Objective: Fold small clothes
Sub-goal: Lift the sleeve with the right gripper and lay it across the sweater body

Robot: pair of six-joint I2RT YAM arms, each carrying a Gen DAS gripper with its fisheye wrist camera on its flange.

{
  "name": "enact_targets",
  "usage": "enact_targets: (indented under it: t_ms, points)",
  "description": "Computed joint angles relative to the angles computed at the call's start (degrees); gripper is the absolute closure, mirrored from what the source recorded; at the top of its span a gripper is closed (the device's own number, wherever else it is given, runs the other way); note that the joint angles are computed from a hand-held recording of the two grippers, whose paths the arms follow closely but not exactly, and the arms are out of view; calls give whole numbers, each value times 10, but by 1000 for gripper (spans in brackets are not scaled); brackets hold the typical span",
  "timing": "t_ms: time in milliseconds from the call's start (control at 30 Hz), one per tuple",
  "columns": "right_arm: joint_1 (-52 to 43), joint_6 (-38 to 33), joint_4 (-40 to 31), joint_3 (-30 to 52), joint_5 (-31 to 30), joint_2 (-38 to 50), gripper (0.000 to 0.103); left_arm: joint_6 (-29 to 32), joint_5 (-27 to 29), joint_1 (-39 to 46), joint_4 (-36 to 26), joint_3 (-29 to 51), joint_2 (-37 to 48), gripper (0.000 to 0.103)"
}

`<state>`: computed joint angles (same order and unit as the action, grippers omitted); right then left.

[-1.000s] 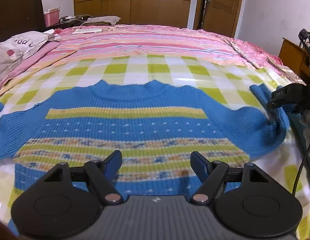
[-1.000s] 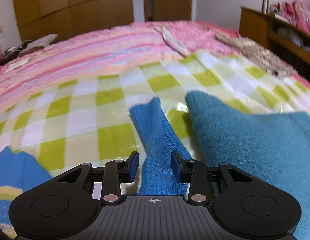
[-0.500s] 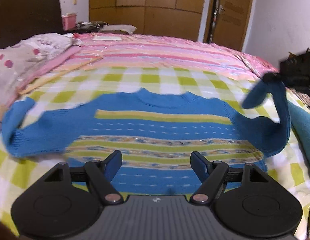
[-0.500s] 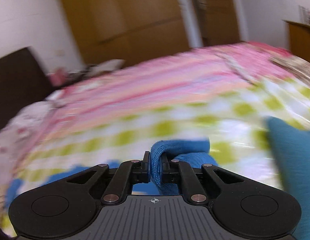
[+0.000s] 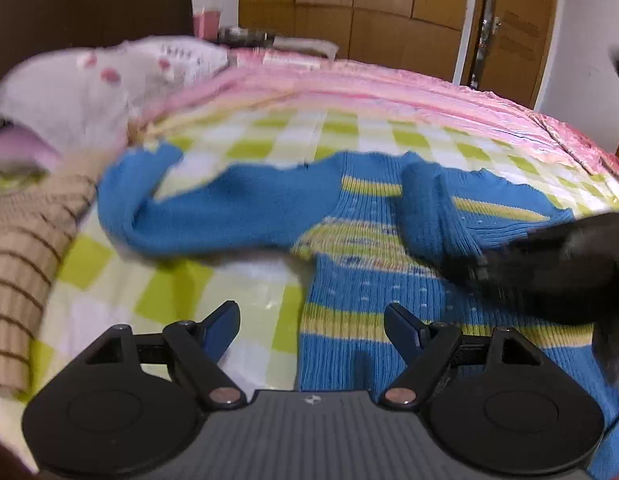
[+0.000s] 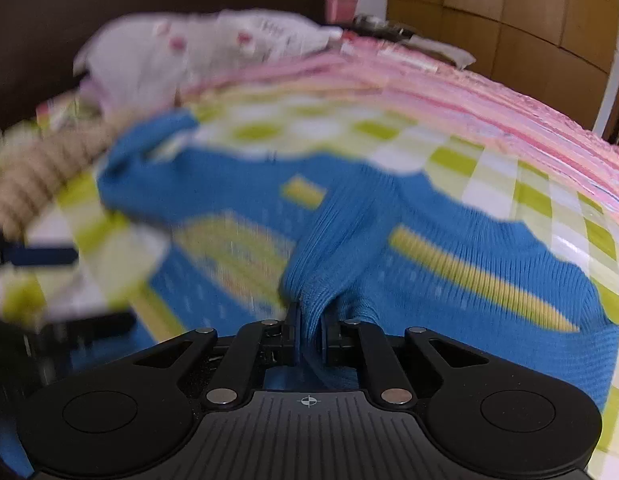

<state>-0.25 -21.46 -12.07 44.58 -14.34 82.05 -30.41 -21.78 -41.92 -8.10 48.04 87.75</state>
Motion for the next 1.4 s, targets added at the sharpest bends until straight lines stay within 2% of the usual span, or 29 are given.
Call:
enact_targets:
  t_ms: [100, 233, 333, 600, 633, 667, 733, 933, 1000, 1167, 1267, 1333, 1400]
  points:
    - [3, -27, -1, -16, 19, -19, 89, 8, 0, 5, 19, -6, -1, 19]
    - [9, -40, -15, -10, 43, -42, 81, 16, -3, 9, 35, -16, -7, 19]
    - [-3, -13, -51, 27, 3, -23, 72, 6, 17, 21, 40, -24, -18, 19]
    - [-21, 123, -69, 130, -35, 91, 72, 10, 25, 26, 44, -30, -25, 19]
    - [-24, 141, -73, 140, -43, 102, 77, 9, 26, 27, 45, -31, -25, 19]
    - [-27, 159, -73, 145, -53, 107, 88, 8, 29, 29, 46, -32, -27, 19]
    - [-33, 182, -72, 147, -68, 106, 96, 6, 31, 32, 49, -34, -29, 19]
    - [-79, 271, -19, 124, -75, 36, 97, -2, 40, 39, 57, -41, -36, 19]
    - [-87, 290, 7, 111, -52, 0, 97, -3, 40, 40, 62, -44, -40, 19]
    - [-40, 268, 71, 76, 3, -56, 96, -9, 37, 44, 71, -52, -51, 19]
    - [22, 230, 51, 81, 6, -18, 90, -14, 36, 50, 73, -57, -57, 19]
    - [48, 194, 0, 110, -16, 35, 90, -18, 36, 55, 72, -59, -59, 19]
    - [65, 180, -15, 111, -12, 62, 90, -23, 39, 61, 71, -61, -59, 19]
